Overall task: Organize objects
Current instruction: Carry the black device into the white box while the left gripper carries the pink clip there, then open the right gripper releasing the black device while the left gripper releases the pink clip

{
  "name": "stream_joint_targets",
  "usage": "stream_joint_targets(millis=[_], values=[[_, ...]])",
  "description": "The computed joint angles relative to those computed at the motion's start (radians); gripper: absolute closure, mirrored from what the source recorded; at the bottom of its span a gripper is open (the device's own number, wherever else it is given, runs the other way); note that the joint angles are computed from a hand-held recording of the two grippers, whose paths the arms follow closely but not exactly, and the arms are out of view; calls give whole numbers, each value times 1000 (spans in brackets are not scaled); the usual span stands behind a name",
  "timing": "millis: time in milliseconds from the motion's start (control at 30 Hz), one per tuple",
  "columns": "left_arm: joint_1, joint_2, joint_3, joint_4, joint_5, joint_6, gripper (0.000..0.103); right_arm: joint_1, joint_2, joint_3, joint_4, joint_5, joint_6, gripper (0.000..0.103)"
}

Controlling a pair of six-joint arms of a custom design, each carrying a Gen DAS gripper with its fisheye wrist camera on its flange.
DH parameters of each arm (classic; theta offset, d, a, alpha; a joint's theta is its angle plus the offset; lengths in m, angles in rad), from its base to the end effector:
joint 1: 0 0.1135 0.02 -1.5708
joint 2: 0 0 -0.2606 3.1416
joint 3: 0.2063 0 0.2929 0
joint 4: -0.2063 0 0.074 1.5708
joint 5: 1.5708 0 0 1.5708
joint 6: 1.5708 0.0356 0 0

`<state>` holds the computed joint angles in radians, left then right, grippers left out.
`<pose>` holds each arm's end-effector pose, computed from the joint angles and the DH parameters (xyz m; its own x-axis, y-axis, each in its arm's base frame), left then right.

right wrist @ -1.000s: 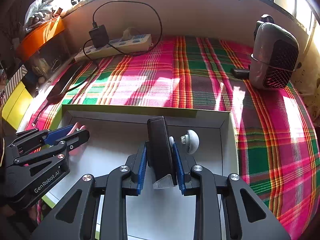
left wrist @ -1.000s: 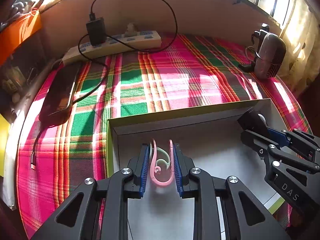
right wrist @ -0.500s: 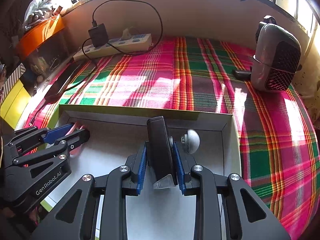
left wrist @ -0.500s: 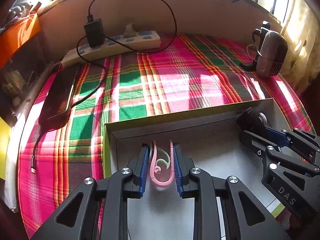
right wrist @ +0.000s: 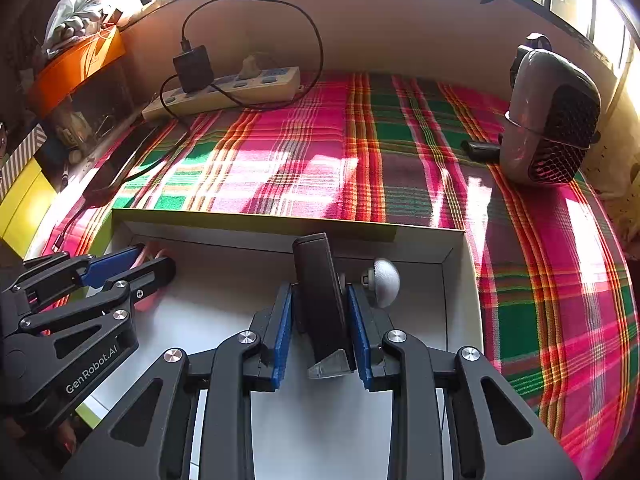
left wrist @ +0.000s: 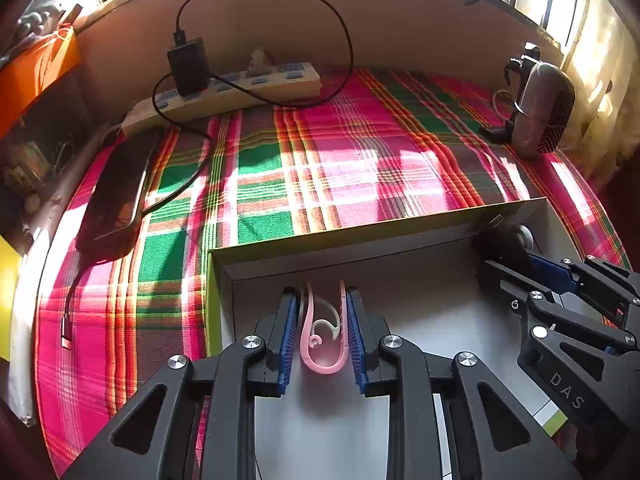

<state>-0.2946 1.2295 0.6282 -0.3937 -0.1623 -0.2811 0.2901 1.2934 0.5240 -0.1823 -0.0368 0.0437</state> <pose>0.2529 -0.0707 0.1548 -0.8273 -0.0351 -0.5607 -0.0282 0.9994 -0.0208 0.2487 0.0756 0.1185 -0.7930 -0.1912 -0.5784 -0.2719 0.9607 0.0553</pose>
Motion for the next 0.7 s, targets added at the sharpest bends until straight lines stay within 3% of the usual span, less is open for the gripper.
stream_joint_targets(millis=[133,367,700], values=[[-3,1,3,-3,1,0,77,0,-7,-5,1,7,3,74],[-20,-38,-8,-21,-5,-20,73,-8,-63,-31,-2,6,15,57],[-84,-229,-59,-105,-56,-52,73,-15,-215,-85,-71,5,31,57]])
